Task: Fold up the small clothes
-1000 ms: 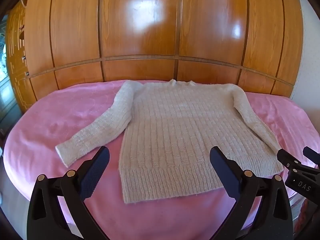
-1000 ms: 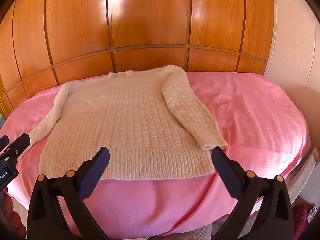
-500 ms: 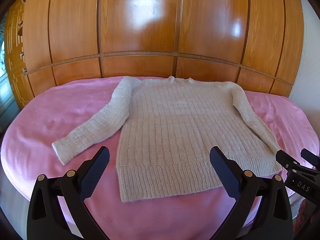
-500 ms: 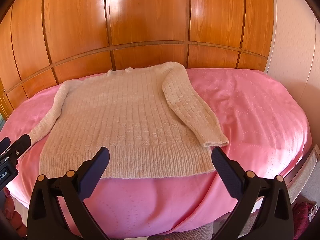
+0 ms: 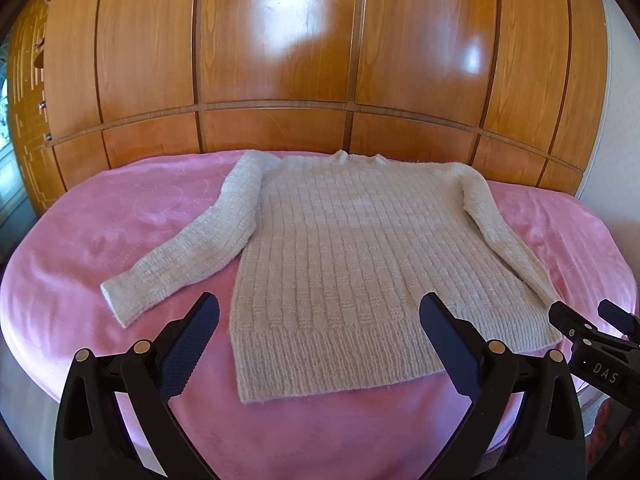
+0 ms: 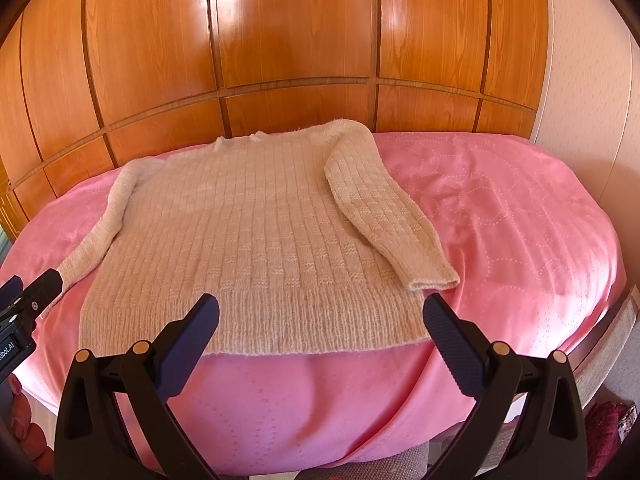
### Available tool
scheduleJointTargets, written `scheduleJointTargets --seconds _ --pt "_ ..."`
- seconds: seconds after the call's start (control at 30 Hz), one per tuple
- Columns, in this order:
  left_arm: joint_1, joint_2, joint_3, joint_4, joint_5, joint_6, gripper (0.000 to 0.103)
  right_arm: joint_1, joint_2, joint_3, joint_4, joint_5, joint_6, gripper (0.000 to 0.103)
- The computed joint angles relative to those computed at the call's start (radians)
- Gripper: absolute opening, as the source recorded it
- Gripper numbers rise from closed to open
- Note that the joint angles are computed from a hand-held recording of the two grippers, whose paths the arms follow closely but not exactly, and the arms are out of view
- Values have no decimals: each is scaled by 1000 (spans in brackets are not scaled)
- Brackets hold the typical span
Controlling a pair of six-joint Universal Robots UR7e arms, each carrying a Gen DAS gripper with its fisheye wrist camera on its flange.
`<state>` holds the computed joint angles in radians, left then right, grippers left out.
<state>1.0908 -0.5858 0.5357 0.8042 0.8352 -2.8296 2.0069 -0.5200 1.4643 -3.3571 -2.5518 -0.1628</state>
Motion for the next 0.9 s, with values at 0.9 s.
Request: scheduleJointTargets --seconds 0.9 --pt "8 52 -86 92 15 -46 99 -6 -1 1 36 1 21 101"
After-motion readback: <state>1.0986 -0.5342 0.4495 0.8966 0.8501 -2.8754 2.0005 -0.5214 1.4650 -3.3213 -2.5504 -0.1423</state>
